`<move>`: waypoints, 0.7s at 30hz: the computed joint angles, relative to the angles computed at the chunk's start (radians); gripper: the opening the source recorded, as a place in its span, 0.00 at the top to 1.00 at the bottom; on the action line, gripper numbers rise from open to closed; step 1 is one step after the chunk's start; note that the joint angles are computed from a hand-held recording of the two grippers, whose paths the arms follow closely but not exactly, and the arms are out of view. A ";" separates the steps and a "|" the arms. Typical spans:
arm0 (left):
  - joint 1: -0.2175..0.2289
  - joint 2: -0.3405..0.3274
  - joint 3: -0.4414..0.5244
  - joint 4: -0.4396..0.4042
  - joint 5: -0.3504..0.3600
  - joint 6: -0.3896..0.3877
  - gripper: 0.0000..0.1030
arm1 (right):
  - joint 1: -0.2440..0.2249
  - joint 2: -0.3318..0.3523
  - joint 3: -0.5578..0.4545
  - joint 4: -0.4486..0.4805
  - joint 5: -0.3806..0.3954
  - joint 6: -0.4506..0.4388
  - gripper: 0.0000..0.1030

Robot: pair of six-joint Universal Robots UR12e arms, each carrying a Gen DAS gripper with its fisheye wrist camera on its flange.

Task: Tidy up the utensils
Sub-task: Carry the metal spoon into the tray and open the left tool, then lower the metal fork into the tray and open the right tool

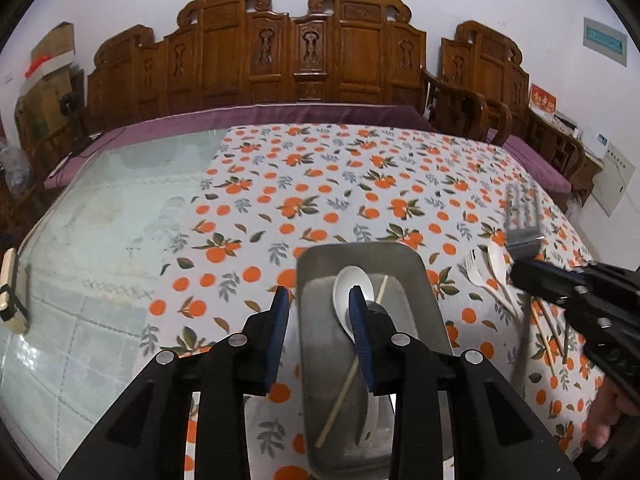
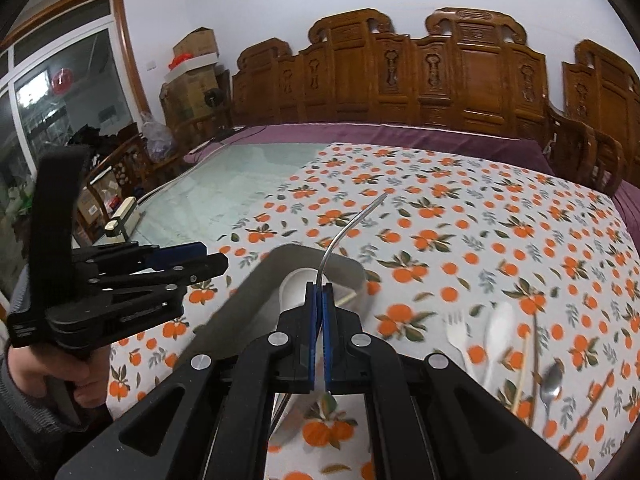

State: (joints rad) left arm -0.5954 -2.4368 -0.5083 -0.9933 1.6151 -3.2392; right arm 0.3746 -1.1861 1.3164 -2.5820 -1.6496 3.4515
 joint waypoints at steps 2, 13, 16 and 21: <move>0.006 0.008 -0.011 0.012 -0.006 -0.008 0.72 | 0.002 0.018 -0.027 0.011 0.003 -0.006 0.97; 0.022 0.026 -0.038 0.030 -0.011 -0.038 0.72 | 0.019 0.103 -0.136 0.126 -0.005 -0.049 0.97; 0.023 0.030 -0.045 0.035 -0.012 -0.039 0.72 | 0.020 0.111 -0.135 0.146 0.018 -0.044 0.97; 0.023 0.032 -0.048 0.035 -0.011 -0.041 0.72 | 0.019 0.117 -0.127 0.158 0.052 -0.022 0.97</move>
State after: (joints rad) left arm -0.5721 -2.4049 -0.5567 -0.9579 1.6037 -3.2800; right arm 0.3937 -1.0690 1.1895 -2.4237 -1.5975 3.4291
